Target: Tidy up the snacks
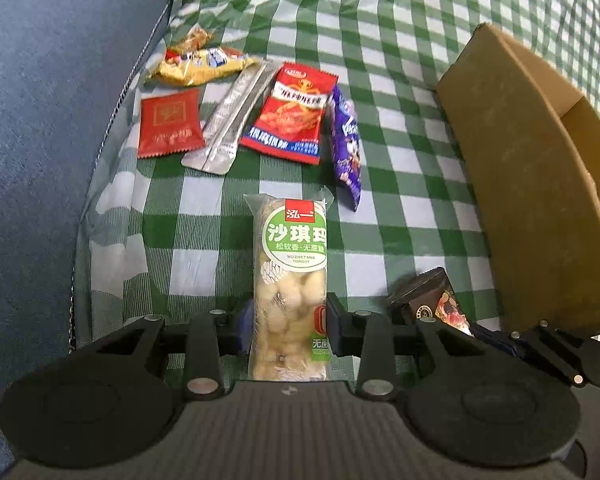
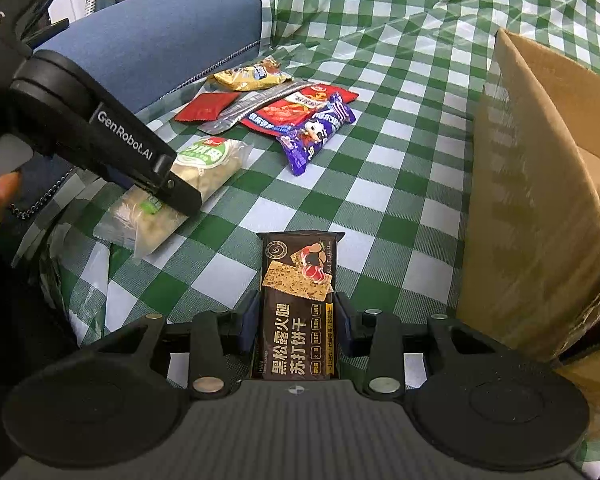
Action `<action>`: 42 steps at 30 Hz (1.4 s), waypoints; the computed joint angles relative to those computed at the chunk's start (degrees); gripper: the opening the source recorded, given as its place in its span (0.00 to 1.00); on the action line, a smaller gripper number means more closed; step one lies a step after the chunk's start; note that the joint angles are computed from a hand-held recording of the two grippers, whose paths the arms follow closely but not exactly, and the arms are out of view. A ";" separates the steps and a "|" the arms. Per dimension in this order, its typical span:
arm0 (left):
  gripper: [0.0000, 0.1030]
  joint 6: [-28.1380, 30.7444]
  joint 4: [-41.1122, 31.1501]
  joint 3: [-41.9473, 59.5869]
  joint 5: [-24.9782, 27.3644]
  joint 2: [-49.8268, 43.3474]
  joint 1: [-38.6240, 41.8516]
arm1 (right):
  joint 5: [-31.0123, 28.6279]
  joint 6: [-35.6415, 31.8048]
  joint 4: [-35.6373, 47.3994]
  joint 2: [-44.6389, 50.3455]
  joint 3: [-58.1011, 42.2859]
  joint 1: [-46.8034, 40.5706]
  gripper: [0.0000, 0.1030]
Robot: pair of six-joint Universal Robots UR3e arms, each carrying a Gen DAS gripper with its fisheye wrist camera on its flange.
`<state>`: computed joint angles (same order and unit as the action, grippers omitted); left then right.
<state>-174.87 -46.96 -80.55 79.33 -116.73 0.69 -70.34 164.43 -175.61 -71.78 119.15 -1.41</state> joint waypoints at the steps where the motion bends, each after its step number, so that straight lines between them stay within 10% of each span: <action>1: 0.38 0.11 0.94 -0.84 -0.29 0.53 0.11 | 0.16 0.07 -0.46 -0.18 0.20 -0.06 0.40; 22: 0.38 -3.13 39.19 -29.57 -7.73 16.12 4.54 | 14.60 0.05 -6.81 -16.73 11.34 -10.23 0.40; 33: 0.38 -5.21 45.11 -33.68 -7.64 19.59 0.87 | 30.78 -0.37 -1.51 -27.00 7.15 -31.71 0.40; 42: 0.38 -8.79 44.24 -31.36 0.18 18.65 -8.07 | 29.56 -1.53 -9.73 -20.12 7.24 -41.58 0.40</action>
<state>-183.66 -2.72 -111.91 79.51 -98.08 -7.38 -40.78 162.90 -185.34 -91.90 126.39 -42.99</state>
